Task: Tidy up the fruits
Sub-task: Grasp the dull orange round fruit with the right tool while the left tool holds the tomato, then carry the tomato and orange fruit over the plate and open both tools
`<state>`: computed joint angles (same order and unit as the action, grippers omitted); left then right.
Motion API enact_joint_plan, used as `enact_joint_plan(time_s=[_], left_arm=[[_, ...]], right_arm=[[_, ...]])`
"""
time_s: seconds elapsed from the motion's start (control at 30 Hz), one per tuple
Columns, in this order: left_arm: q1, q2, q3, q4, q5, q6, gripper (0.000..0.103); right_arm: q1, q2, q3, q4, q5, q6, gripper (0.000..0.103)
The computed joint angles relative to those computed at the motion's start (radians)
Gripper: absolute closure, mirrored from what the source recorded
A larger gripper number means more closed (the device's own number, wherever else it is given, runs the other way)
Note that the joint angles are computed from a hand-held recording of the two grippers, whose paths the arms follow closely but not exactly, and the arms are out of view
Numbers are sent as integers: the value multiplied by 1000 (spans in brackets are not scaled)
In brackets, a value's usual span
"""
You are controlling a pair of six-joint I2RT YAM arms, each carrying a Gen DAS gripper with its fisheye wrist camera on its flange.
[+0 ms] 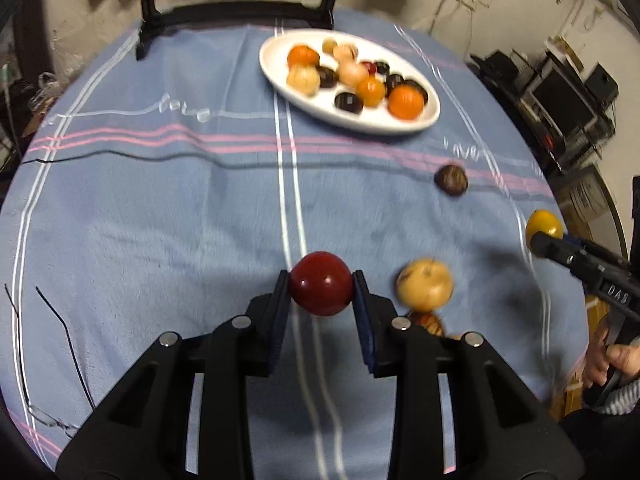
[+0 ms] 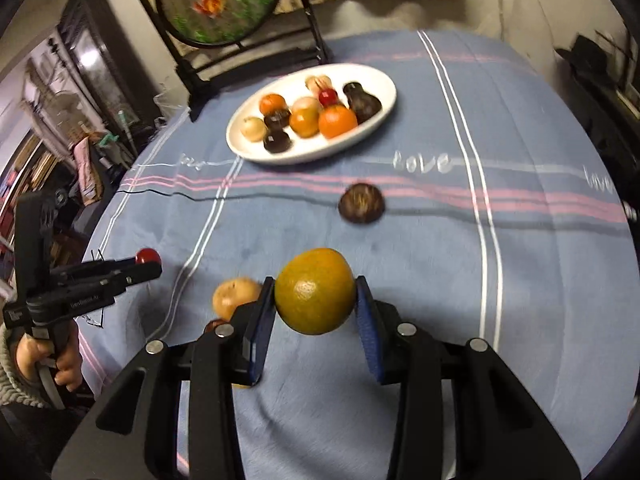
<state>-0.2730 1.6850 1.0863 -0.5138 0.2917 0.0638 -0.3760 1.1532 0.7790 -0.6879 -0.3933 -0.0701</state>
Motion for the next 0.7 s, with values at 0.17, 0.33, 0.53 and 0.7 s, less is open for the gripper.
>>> enact_joint_plan(time_s=[0.17, 0.33, 0.53, 0.7], left_arm=[[-51, -46, -18, -27, -86, -34, 72], [-46, -57, -16, -60, -130, -57, 72], [-64, -11, 27, -66, -139, -61, 72], [-84, 105, 175, -103, -115, -25, 72]], right_arm=[[-66, 85, 19, 7, -113, -96, 64], [-83, 170, 20, 42, -174, -114, 64], [-70, 211, 29, 69, -176, -115, 64], [-63, 259, 55, 100, -162, -88, 64]])
